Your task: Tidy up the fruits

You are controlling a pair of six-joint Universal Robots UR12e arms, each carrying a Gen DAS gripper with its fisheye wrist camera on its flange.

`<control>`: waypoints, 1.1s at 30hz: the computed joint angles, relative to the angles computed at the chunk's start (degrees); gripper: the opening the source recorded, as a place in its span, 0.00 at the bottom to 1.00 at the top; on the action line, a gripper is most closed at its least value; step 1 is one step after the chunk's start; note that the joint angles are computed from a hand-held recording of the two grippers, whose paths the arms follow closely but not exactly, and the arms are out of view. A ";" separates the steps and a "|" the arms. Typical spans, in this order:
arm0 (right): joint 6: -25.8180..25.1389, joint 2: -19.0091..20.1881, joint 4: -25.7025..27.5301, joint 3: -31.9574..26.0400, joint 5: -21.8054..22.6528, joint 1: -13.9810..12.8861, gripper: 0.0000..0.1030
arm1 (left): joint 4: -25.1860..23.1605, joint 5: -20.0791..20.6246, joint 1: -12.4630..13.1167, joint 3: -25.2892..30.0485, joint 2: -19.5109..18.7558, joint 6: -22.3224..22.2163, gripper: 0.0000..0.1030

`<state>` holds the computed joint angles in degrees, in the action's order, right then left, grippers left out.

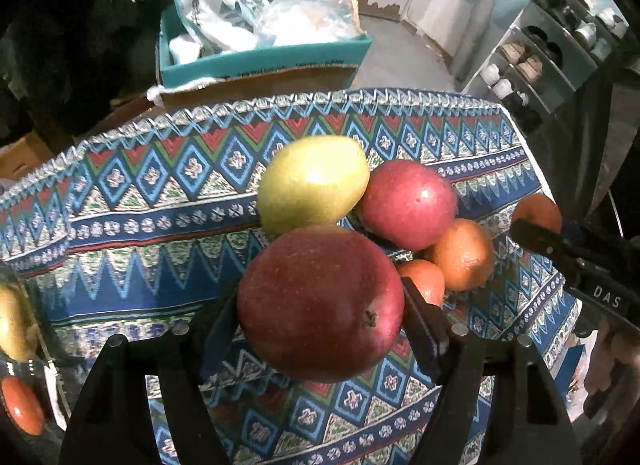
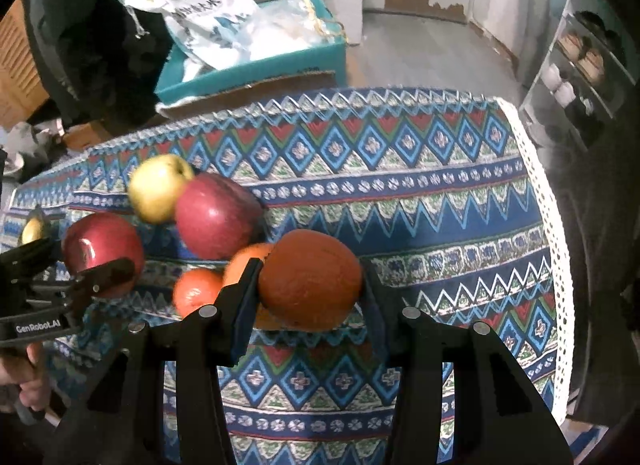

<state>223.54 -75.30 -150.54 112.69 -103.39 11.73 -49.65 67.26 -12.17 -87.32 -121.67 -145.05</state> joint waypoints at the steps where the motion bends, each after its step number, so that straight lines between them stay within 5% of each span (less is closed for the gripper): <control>1: -0.25 -0.06 -0.35 -0.18 -0.31 0.22 0.45 | 0.26 -0.12 0.12 -0.20 0.26 0.26 0.75; 33: -8.88 -0.01 -5.25 -8.10 -5.87 6.62 0.45 | 7.03 -11.53 7.31 -5.72 9.12 3.59 0.75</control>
<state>214.66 -75.31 -155.79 104.59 -109.26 18.35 -42.62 55.72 -4.86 -93.04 -112.56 -141.46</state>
